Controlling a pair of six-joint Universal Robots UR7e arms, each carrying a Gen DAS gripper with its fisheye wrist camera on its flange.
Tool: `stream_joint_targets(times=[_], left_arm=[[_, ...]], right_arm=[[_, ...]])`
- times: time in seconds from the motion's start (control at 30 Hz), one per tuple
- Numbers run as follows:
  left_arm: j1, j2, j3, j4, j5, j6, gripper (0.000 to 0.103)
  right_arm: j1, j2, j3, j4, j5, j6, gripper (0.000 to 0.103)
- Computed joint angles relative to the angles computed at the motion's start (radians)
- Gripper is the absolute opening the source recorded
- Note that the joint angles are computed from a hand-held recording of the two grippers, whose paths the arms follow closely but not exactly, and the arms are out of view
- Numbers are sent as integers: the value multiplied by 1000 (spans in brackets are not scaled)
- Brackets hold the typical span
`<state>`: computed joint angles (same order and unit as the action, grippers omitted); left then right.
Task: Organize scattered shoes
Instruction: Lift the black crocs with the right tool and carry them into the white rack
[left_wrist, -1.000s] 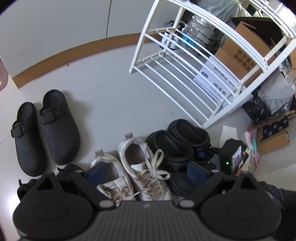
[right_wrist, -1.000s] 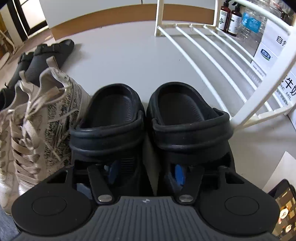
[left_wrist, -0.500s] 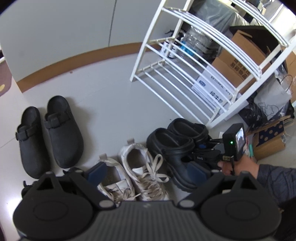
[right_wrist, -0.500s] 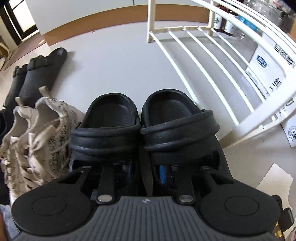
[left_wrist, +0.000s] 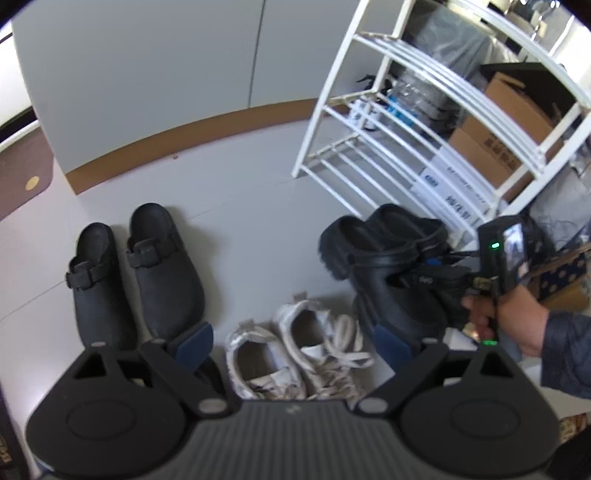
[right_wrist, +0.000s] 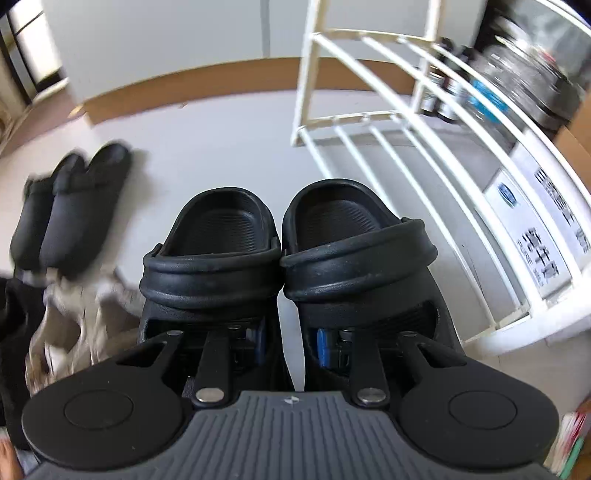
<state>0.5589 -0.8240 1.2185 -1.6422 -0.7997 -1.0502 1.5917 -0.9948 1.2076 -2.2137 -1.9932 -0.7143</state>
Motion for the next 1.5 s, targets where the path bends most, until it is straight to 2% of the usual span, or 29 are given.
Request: stream_joint_targets(times=[0.17, 0.23, 0.33, 0.4, 0.53, 0.67, 0.77, 0.87, 1.03, 1.2, 1.4, 1.5], left_arm=[[22, 0, 10, 3, -34, 16, 95], [35, -2, 10, 1, -49, 10, 95], [51, -18, 17, 0, -49, 12, 95], [57, -27, 21, 10, -34, -14, 95], [63, -38, 30, 15, -20, -57, 95], [59, -39, 42, 6, -2, -83, 95], [53, -41, 63, -24, 12, -110, 95], [43, -43, 87, -75, 18, -98, 95], [45, -48, 96, -66, 34, -146, 95], [57, -53, 96, -28, 36, -204, 95], [70, -48, 89, 0, 10, -213, 95], [72, -44, 89, -11, -2, -197, 95]], right_arm=[[9, 8, 8, -46, 4, 59, 29], [8, 6, 22, -89, 27, 94, 29], [13, 21, 27, -143, 16, 160, 29], [10, 37, 21, -162, 28, 174, 29], [3, 76, 0, -208, 28, 149, 28], [-15, 108, -26, -272, 33, 191, 29], [-29, 130, 1, -392, 57, 216, 28], [-33, 163, 18, -528, 35, 231, 29], [-43, 211, 18, -716, 30, 305, 29], [-43, 267, -40, -807, -25, 382, 29], [-50, 335, -112, -899, -54, 366, 28], [-48, 358, -122, -941, -72, 330, 28]])
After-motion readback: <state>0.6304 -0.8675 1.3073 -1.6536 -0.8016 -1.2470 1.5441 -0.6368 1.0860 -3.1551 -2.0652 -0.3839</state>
